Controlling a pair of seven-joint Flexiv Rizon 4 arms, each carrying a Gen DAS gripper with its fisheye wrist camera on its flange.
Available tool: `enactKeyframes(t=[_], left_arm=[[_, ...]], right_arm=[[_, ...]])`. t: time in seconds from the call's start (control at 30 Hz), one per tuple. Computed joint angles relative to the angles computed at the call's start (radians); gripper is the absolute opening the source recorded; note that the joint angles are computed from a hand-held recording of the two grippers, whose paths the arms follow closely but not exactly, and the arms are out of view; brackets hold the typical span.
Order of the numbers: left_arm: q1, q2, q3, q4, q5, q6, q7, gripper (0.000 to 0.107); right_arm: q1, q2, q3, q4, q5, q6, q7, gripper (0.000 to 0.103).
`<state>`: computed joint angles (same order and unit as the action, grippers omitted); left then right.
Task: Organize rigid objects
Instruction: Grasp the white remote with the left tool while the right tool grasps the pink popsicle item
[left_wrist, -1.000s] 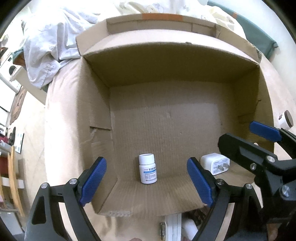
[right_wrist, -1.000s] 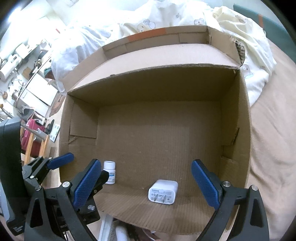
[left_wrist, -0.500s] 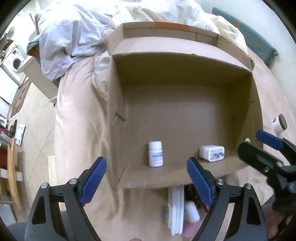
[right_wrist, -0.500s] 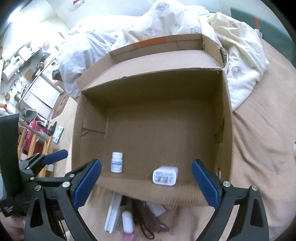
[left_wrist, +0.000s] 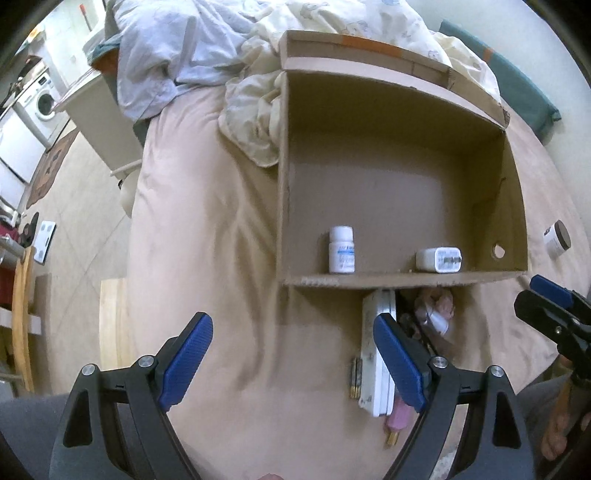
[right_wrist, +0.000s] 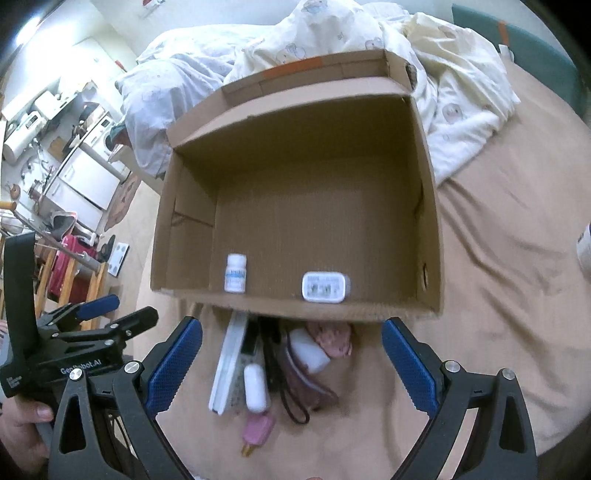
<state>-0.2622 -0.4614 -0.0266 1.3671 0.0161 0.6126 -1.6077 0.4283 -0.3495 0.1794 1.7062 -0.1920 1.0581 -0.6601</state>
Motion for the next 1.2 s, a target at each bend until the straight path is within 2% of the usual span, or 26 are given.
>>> enactKeyframes(t=[0.2,0.37,0.57,0.67,0.77,0.83,0.9,1.07,1.2], left_arm=[[0.002,0.025,0.003,0.063,0.003,0.035,-0.007,0.087],[0.013,0.015,-0.014,0.078,-0.034,0.019,0.007,0.087],[0.004,-0.033,-0.051,0.034,-0.095,-0.045,0.057,0.073],[-0.020,-0.080,-0.051,-0.027,-0.087,-0.107,0.065,0.060],[-0.035,-0.129,-0.050,-0.083,-0.095,-0.145,0.051,0.051],[-0.039,-0.159,-0.049,-0.115,-0.105,-0.173,0.040,0.031],[-0.025,-0.171,-0.062,-0.117,-0.148,-0.188,0.042,0.020],[-0.017,-0.160,-0.061,-0.113,-0.176,-0.207,0.048,0.019],[-0.009,-0.088,-0.045,-0.051,-0.162,-0.191,0.063,0.019]], right_arm=[[0.000,0.017,0.010,0.035,0.019,-0.007,0.020,0.103],[-0.014,0.013,0.028,0.037,0.075,-0.049,0.017,0.103],[-0.025,0.002,0.031,0.031,0.129,-0.075,0.029,0.103],[-0.025,0.001,0.026,0.032,0.129,-0.078,0.036,0.103],[-0.028,0.003,0.024,0.037,0.130,-0.075,0.040,0.103],[-0.031,0.002,0.024,0.037,0.135,-0.075,0.041,0.103],[-0.037,0.001,0.028,0.035,0.146,-0.072,0.036,0.103],[-0.055,-0.008,0.044,0.023,0.190,-0.069,-0.003,0.103],[-0.077,-0.026,0.085,-0.011,0.271,-0.086,-0.082,0.103]])
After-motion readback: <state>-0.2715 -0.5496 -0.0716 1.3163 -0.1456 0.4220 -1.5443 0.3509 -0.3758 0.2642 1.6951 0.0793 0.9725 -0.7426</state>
